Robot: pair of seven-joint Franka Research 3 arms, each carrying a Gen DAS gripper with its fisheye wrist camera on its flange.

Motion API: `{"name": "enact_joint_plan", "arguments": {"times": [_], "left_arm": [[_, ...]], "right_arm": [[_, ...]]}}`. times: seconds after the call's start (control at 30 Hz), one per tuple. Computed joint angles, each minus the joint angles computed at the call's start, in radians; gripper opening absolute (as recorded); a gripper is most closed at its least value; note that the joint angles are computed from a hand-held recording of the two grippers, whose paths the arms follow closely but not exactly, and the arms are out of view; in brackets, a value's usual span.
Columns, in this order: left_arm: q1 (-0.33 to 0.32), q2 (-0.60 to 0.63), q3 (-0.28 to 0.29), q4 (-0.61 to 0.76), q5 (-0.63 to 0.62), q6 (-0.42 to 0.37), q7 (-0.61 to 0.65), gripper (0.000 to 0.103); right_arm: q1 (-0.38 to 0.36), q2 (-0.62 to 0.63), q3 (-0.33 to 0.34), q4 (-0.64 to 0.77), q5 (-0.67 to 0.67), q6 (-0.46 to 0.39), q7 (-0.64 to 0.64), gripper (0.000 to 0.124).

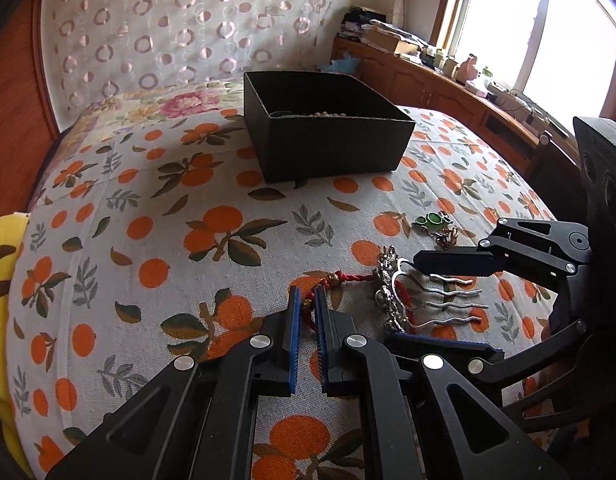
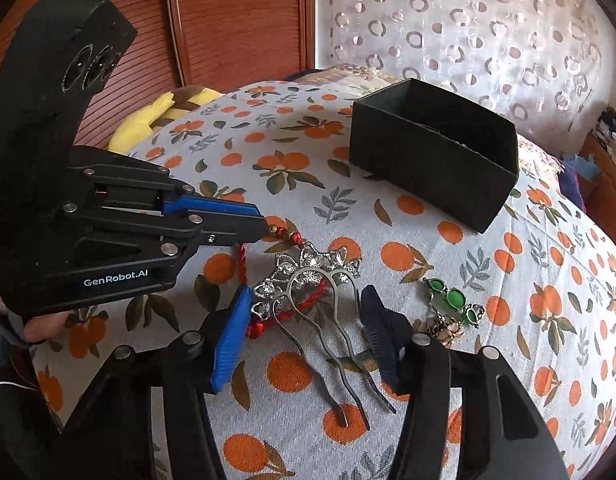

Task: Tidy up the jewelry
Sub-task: 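Close the right tool on the silver hair comb, then grasp the red bead bracelet with the left tool while the right tool lifts its comb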

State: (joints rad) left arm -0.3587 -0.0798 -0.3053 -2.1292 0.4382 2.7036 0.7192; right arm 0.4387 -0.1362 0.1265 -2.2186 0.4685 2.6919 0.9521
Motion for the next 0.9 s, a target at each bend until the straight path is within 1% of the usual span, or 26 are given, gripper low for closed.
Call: {"name": "enact_joint_plan", "arguments": {"times": [0.37,0.4,0.43,0.47,0.5,0.53,0.6,0.7,0.77,0.83,0.87,0.9], "left_arm": [[-0.006,0.008,-0.004,0.01,0.006,0.01,0.002,0.006],[-0.007,0.009,-0.004,0.012,0.005,0.011,0.004,0.006],[-0.009,0.01,-0.004,0.013,0.003,0.012,0.006,0.006],[-0.009,0.011,-0.004,0.015,0.002,0.012,0.007,0.006],[-0.011,0.011,-0.003,0.014,-0.005,0.016,0.011,0.006],[-0.012,0.012,-0.002,0.014,-0.011,0.019,0.014,0.006],[-0.011,0.012,-0.003,0.015,-0.007,0.012,0.009,0.006],[-0.012,0.011,-0.002,0.012,-0.012,0.013,0.012,0.006],[-0.013,0.011,-0.002,0.01,-0.016,0.013,0.015,0.006],[-0.014,0.01,-0.003,0.009,-0.016,0.012,0.017,0.006],[-0.015,0.011,-0.004,0.01,-0.015,0.011,0.017,0.006],[-0.015,0.012,-0.004,0.011,-0.016,0.011,0.019,0.006]], "right_arm": [[0.017,-0.051,-0.024,-0.035,0.115,0.052,-0.076,0.058],[0.023,-0.053,-0.03,-0.036,0.141,0.059,-0.092,0.045],[0.024,-0.053,-0.034,-0.035,0.154,0.058,-0.1,0.026],[0.018,-0.052,-0.029,-0.037,0.15,0.072,-0.086,0.019],[0.014,-0.051,-0.024,-0.04,0.142,0.094,-0.071,0.019],[0.0,-0.045,-0.016,-0.038,0.106,0.097,-0.037,0.019],[-0.006,-0.035,-0.02,-0.028,0.09,0.075,-0.016,0.019],[-0.016,-0.034,-0.015,-0.032,0.053,0.081,0.009,0.019],[-0.009,-0.029,-0.022,-0.025,0.069,0.072,-0.001,0.019],[-0.009,-0.022,-0.017,-0.016,0.065,0.07,0.011,0.027],[-0.01,-0.019,-0.012,-0.015,0.054,0.08,0.021,0.04],[-0.006,-0.014,-0.01,-0.013,0.052,0.09,0.019,0.048]]}}
